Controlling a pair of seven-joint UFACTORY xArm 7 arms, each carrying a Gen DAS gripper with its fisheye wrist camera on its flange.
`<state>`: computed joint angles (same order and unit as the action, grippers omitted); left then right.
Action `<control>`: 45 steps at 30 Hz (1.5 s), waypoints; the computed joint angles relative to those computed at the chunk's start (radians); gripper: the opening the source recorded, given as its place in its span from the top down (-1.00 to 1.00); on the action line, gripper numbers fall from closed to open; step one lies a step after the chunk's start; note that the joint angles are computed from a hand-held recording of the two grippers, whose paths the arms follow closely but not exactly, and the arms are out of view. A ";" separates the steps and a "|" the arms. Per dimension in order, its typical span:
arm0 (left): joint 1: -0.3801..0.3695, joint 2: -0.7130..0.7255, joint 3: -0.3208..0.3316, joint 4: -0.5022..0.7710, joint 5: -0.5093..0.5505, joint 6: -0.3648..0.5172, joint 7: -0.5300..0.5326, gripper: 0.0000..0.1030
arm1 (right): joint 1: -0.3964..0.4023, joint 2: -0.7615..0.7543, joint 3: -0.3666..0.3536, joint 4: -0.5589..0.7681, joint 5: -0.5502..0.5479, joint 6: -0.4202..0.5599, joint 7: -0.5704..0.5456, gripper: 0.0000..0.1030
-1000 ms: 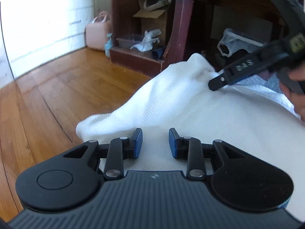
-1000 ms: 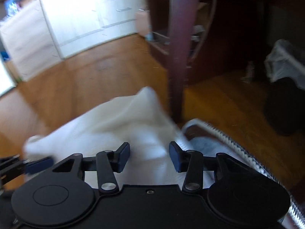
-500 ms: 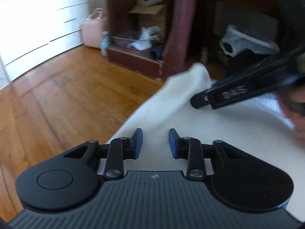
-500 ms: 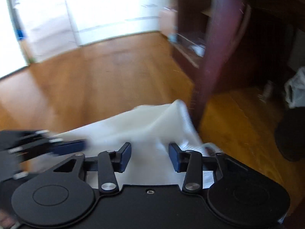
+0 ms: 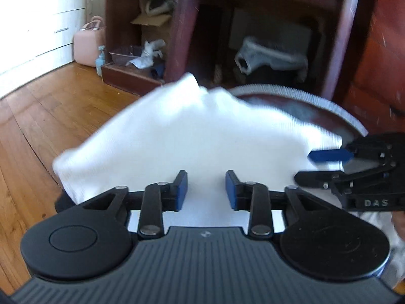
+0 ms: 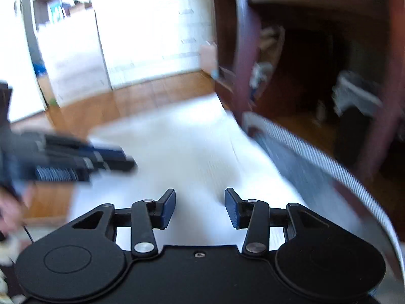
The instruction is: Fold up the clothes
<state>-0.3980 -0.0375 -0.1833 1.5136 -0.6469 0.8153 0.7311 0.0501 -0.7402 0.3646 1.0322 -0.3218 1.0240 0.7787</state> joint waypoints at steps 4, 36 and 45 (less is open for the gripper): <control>-0.038 -0.079 -0.029 -0.199 0.018 -0.255 0.065 0.25 | -0.039 -0.065 0.042 -0.111 -0.057 -0.009 0.082 -0.25; -0.084 -0.603 0.049 -0.318 0.339 0.237 -0.476 -0.58 | -0.323 -0.098 0.442 0.521 0.142 0.729 0.303 -0.56; -0.040 -0.527 0.007 -0.145 0.390 0.514 -0.467 -0.93 | -0.476 -0.151 0.445 0.698 0.283 0.903 0.257 -0.59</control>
